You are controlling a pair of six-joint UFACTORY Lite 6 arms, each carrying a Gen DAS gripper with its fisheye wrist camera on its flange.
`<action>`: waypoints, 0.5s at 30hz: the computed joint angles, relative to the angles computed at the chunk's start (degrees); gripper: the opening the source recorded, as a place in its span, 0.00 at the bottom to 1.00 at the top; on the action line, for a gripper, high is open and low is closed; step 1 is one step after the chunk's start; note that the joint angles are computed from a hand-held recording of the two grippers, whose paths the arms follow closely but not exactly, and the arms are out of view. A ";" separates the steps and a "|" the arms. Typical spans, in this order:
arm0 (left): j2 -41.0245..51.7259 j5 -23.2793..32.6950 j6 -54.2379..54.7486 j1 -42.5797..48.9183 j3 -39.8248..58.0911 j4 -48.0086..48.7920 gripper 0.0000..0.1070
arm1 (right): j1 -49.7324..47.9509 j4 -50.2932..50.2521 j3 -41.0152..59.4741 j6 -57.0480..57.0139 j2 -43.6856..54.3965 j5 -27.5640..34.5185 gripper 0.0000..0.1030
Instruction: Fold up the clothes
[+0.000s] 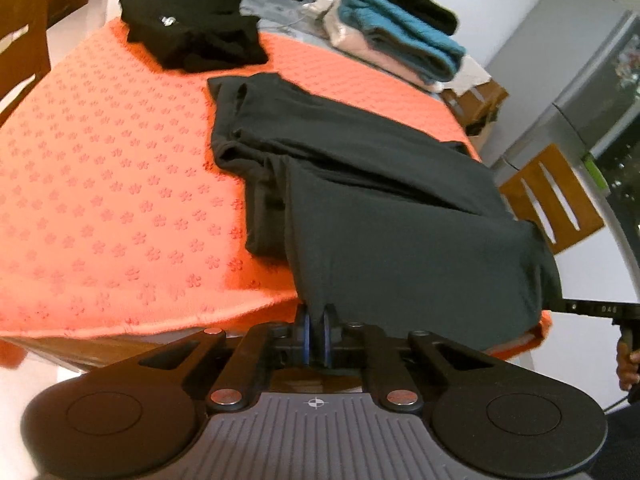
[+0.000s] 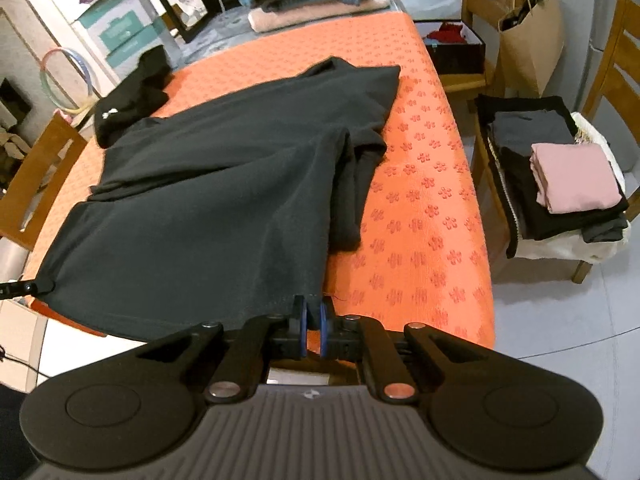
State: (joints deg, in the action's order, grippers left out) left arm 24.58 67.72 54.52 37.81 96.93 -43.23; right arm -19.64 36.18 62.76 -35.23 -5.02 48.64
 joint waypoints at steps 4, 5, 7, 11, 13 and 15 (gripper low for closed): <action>-3.23 4.96 2.10 3.71 -0.90 -2.12 0.08 | -3.19 -0.48 -1.89 0.66 -8.52 5.47 0.07; -4.00 6.27 2.56 4.70 -1.01 -2.67 0.08 | -3.98 -0.47 -2.09 0.81 -10.34 6.96 0.07; -5.37 9.15 3.38 6.70 -0.97 -3.51 0.08 | -5.55 -0.95 -2.24 1.25 -13.94 10.36 0.07; -8.02 15.61 5.51 11.26 -0.28 -3.79 0.08 | -9.34 -2.23 -1.98 2.34 -20.52 18.69 0.06; -9.05 18.48 6.23 13.62 -0.19 -3.63 0.08 | -11.52 -2.76 -1.97 2.78 -23.48 22.85 0.06; -10.03 21.30 7.12 16.01 -0.40 -2.77 0.08 | -13.85 -3.66 -2.61 2.93 -26.74 26.95 0.06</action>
State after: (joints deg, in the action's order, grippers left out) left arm 14.55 89.02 61.64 53.82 96.53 -45.99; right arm -33.49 32.52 60.15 -32.30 -31.76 75.59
